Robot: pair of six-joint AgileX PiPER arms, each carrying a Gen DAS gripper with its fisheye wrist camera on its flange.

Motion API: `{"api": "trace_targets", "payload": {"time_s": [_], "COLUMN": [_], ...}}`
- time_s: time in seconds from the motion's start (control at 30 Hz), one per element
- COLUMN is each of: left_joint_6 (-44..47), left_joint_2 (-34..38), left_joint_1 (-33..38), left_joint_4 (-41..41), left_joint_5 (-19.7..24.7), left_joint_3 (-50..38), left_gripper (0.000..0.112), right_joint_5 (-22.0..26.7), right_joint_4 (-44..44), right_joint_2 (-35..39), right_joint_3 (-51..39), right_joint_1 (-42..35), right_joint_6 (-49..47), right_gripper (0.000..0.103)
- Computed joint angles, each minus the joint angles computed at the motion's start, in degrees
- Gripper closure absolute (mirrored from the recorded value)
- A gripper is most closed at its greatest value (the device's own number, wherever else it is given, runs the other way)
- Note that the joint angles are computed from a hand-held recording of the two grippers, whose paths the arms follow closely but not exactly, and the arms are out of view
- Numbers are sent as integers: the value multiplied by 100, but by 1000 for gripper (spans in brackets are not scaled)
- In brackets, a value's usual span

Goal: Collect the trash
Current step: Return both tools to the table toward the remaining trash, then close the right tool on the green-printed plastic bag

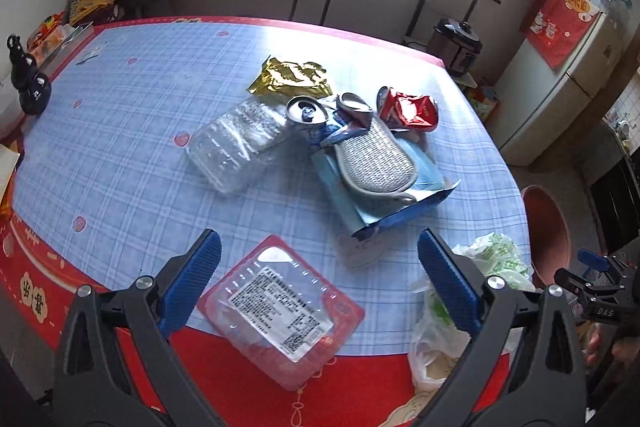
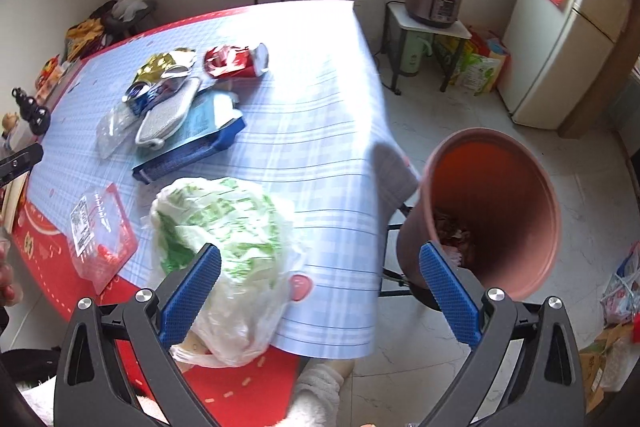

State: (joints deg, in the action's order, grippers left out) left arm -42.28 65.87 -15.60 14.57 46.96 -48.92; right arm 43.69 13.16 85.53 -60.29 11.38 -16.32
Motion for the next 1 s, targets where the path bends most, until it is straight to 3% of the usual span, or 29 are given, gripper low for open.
{"api": "trace_targets", "payload": {"time_s": [0.27, 0.37, 0.4, 0.43, 0.47, 0.5, 0.6, 0.8, 1.0], "left_joint_6": [2095, 2542, 2760, 2923, 3071, 3289, 3710, 4041, 3794], "left_joint_2": [-455, -530, -546, -552, -533, -532, -525, -416, -522], "left_joint_1": [1909, 2348, 2529, 2677, 2803, 2966, 3315, 3647, 3425], "left_joint_4": [-1781, -2169, -2346, -2489, -2639, -2844, -3324, -3943, -4002], "left_joint_5": [-402, -395, -389, -362, -339, -309, -221, -124, -133], "left_joint_3": [983, 1145, 1212, 1261, 1294, 1353, 1518, 1817, 1956], "left_gripper": [15, 15, 15, 15, 15, 15, 15, 15, 15], "right_joint_5": [92, 270, 313, 332, 344, 335, 151, -112, -303], "right_joint_4": [-781, -370, -315, -386, -447, -402, -377, -399, -351], "right_joint_2": [863, 1101, 1137, 1161, 1189, 1172, 935, 531, 294], "right_joint_3": [-386, -469, -486, -501, -537, -542, -505, -387, -224], "right_joint_1": [983, 949, 956, 1003, 1038, 1048, 1136, 1266, 1030], "right_joint_6": [1191, 972, 966, 1068, 1150, 1140, 1080, 889, 971], "right_gripper": [6, 8, 18, 37, 47, 63, 78, 84, 84]}}
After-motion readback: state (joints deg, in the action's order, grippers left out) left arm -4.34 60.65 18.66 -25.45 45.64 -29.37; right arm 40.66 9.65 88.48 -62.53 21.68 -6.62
